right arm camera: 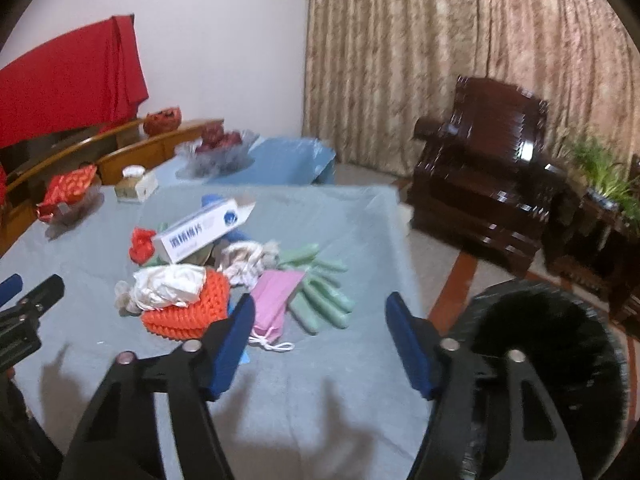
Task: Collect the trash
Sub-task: 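Reach the right tool to the pink face mask and grasp it, then carry the pink mask with the right tool over the bin and release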
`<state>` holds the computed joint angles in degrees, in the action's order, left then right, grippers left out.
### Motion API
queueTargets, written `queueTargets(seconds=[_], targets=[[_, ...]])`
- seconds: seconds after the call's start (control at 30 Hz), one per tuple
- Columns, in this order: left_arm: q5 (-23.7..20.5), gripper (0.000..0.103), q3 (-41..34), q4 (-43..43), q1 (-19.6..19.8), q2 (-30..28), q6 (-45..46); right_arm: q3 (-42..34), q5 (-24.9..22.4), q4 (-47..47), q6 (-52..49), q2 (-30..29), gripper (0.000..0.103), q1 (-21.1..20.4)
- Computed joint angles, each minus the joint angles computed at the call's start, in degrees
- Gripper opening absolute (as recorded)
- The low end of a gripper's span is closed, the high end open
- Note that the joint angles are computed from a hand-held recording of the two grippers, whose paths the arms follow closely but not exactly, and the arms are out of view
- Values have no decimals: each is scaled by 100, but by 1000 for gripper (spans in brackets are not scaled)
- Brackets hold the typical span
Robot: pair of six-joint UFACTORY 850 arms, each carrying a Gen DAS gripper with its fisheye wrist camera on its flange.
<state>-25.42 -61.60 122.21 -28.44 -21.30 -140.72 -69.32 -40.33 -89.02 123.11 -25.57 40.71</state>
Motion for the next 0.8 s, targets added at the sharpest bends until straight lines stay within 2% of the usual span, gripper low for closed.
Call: queueTargets(seconds=[0.13,0.23,0.3,0.37,0.47,0.5,0.53,0.6,0.8], targets=[[-61,97,-334,-396,64,-351,542,-636,456,367,-493,-660,56,-236],[33,91,-561,-563,129,-571,812,-883,800,659,-797,-914,53,-369],[170,84,-664,-447,181,-675,792,-1084,946,988,-1104,-1089,50,-439],[257,83,-774,-428,201,-773,854,-1263,1021,1298,-1478,-1232,45,-482],[364,81,-899,-356,195,-884,876,-1381,1327,1526,-1825,-1349,29,-563],[370,80,-937,-322,184,-922,868,-1423,1408,1660,-1999,-1382,19,-585],[358,80,-955,-274,157,-949,840,-1410,1511,1646,-1981,-1383,10,-605],[389,77,-1020,-178,124,-1003,797,-1321,1577,1456,-1744,-1322,3,-609],[512,74,-1263,7,0,-1174,794,-936,1560,749,-953,-994,2,-620]])
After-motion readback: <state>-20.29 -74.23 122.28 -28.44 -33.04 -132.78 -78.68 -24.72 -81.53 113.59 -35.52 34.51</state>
